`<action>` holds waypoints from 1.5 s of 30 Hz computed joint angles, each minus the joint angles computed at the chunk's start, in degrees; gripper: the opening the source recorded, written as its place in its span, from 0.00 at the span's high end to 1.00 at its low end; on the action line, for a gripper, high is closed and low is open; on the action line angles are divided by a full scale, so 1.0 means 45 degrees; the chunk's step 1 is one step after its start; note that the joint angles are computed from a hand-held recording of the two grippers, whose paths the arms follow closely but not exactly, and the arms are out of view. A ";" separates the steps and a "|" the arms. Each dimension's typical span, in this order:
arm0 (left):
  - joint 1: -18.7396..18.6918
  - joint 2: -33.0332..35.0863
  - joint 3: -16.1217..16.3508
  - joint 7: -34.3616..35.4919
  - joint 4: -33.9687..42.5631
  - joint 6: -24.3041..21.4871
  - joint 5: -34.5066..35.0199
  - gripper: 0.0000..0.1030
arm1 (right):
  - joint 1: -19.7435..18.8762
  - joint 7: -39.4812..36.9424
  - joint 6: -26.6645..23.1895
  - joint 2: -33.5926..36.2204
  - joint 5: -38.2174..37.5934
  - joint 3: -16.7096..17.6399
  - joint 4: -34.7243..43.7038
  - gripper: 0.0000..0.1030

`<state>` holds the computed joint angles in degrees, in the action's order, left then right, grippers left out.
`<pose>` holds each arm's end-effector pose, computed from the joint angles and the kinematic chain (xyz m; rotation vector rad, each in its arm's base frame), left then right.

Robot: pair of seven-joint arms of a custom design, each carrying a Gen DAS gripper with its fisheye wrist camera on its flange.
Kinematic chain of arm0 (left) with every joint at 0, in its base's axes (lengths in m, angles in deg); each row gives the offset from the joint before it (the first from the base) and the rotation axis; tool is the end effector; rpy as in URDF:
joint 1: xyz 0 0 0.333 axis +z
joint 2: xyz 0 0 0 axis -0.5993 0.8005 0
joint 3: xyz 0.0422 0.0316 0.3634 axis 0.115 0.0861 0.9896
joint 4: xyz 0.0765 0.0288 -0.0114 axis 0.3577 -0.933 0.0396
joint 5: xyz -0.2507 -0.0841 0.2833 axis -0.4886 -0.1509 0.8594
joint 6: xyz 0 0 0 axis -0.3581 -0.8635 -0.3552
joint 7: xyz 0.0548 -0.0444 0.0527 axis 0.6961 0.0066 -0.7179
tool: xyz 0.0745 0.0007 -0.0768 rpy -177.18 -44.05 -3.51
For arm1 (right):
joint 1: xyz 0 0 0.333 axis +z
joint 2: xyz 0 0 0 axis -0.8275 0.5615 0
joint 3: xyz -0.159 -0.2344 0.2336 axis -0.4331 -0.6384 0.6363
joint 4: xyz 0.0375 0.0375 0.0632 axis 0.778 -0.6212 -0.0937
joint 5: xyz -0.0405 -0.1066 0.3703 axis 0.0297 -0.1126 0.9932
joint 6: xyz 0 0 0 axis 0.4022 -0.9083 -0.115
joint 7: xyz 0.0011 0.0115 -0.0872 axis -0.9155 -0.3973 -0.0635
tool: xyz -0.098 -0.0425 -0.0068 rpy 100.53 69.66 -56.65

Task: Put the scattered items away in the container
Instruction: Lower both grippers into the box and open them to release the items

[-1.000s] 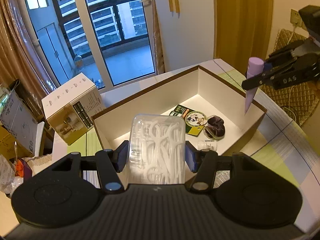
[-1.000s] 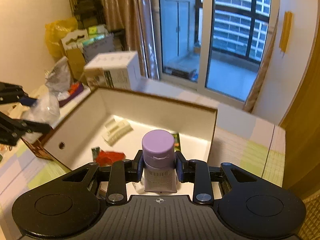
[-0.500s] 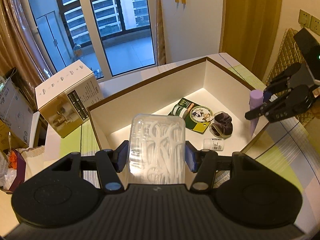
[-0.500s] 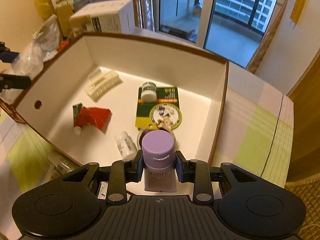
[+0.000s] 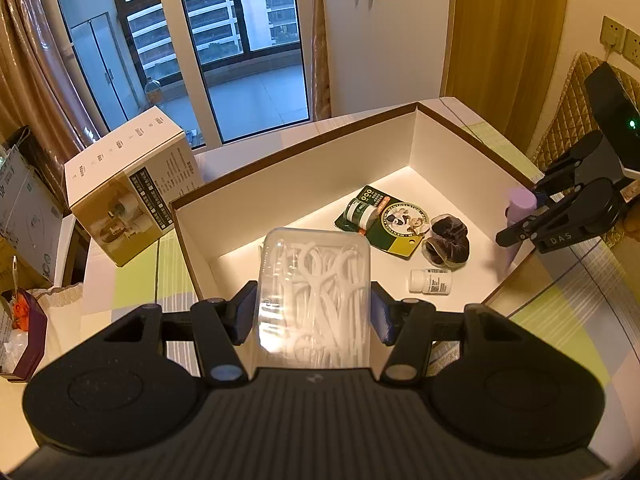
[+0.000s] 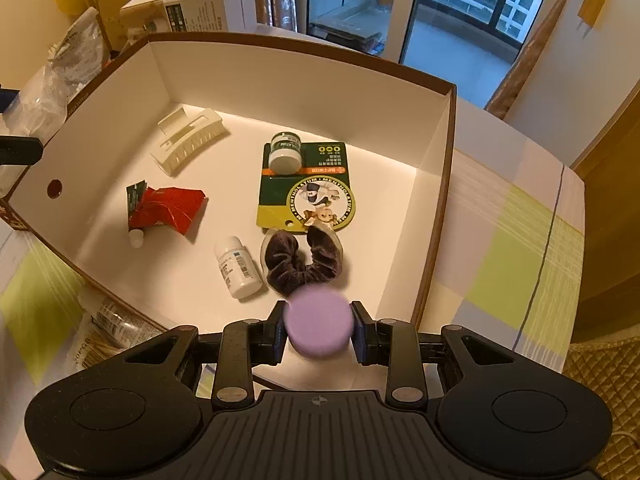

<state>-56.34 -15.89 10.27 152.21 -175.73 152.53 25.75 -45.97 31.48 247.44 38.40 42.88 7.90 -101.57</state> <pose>0.4720 -0.1964 0.5008 -1.1300 2.3764 -0.8080 0.4442 0.0724 0.4330 -2.3839 1.3972 -0.3748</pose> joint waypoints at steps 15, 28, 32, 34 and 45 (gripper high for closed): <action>0.0049 0.0039 -0.0034 -0.0025 0.0013 -0.0105 0.0035 0.49 | 0.0948 -0.1570 0.1694 -0.0312 0.2046 -0.0684 -0.0352 0.38; 0.0214 0.0439 -0.0292 0.0180 0.0423 -0.0319 -0.0081 0.49 | 0.0958 -0.2572 0.1588 -0.0411 0.3100 -0.0754 -0.0336 0.38; 0.0316 0.0795 -0.0484 0.0492 0.0810 -0.0553 -0.0407 0.49 | 0.0932 -0.2729 0.1563 -0.0344 0.3161 -0.0733 -0.0295 0.38; 0.0439 0.0972 -0.0659 0.0537 0.0997 -0.0728 -0.0428 0.49 | 0.0971 -0.2891 0.1503 -0.0317 0.3266 -0.0768 -0.0256 0.38; 0.1178 0.2265 -0.1662 -0.0590 0.2029 -0.0886 0.0748 0.49 | 0.1052 -0.3589 0.1502 0.0144 0.3943 -0.0778 0.0085 0.38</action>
<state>-51.04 -5.70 2.79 149.55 -166.60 148.54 29.12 -41.23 15.33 254.20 39.04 60.62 4.40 -101.19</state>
